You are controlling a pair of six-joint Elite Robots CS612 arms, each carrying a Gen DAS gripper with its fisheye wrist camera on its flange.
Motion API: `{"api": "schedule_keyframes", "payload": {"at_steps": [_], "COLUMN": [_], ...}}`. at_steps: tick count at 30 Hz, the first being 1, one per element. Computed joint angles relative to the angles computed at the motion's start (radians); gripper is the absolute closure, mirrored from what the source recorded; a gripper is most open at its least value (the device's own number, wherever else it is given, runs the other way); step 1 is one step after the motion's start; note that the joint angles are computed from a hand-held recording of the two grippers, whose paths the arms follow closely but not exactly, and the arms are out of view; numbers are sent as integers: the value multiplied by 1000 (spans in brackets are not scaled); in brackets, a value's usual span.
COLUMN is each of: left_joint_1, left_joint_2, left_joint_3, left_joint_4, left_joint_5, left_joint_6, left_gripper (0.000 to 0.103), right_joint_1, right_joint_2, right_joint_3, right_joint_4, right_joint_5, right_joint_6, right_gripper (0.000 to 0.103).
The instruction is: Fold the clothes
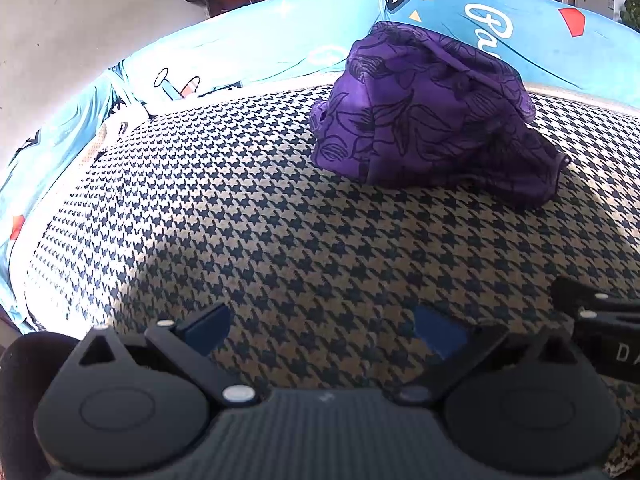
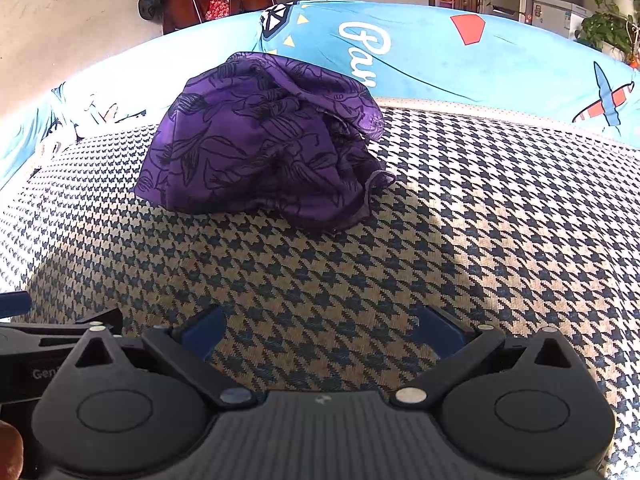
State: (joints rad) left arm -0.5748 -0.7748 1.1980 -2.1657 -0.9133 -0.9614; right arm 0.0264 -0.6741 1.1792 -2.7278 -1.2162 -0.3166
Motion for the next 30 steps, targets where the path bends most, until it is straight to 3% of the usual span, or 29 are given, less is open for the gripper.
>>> {"api": "schedule_keyframes", "payload": {"at_steps": [30], "left_joint_1": [1], "left_joint_2": [3], "left_joint_3": [-6], "left_joint_4": [10], "left_joint_5": [-5], "left_joint_6": [-8], "left_gripper": [0], "right_joint_1": [1], "right_joint_2": [0], "right_joint_3": [0], "right_joint_4": [3], "right_joint_5": [-3], "right_joint_6": [-3], "right_gripper": [0]}}
